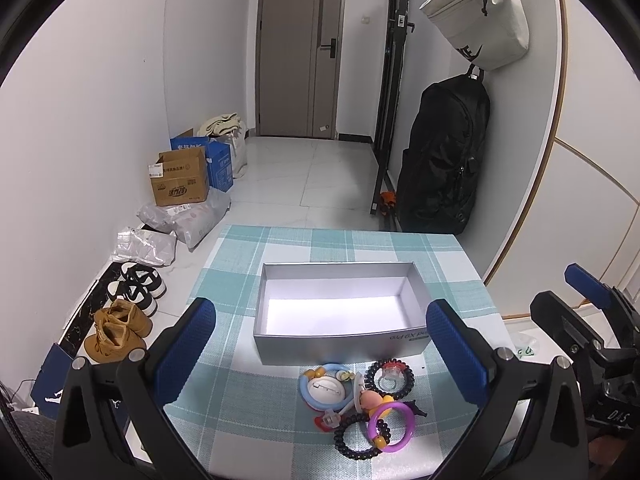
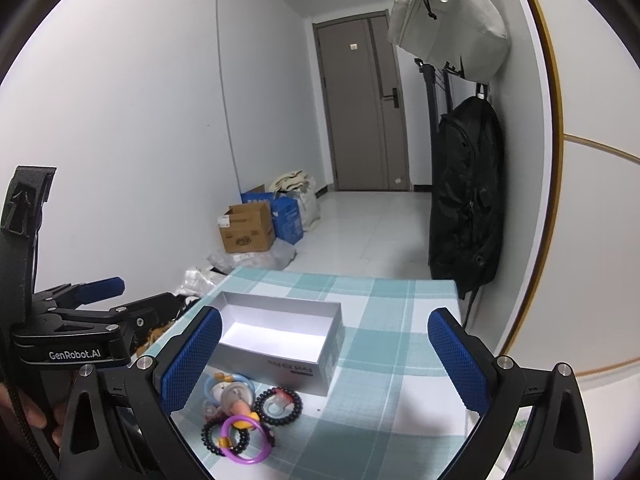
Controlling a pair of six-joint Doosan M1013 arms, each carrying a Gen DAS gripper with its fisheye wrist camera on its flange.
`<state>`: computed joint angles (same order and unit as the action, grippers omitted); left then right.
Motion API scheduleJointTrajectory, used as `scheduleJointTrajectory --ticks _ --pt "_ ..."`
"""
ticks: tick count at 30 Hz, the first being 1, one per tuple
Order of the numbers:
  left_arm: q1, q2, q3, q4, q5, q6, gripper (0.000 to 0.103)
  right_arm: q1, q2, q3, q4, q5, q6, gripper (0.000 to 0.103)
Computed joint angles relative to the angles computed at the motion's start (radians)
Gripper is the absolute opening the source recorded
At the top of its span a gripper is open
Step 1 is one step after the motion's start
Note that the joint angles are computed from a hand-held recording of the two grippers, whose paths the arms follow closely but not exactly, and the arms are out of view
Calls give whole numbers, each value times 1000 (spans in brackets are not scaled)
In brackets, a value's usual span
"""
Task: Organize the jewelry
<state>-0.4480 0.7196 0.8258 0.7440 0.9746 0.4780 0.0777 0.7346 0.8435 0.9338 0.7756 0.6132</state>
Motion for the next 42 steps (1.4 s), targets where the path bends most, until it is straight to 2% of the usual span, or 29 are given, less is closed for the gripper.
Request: scheduleJointTrajectory --ticks 21,27,34,40,42 --pt "8 2 -5 -44 -12 28 102 4 16 -28 -42 31 60 103" --pt "18 -7 9 -68 -19 21 102 10 61 -107 -111 155 140 103" --pt "57 -19 34 -195 -28 40 102 20 137 -225 -182 392 250 103" --pt "80 -26 53 -245 -18 16 102 32 154 -221 -225 544 301 97" --pt "86 -28 57 -260 -16 2 102 42 140 -194 -258 541 279 92"
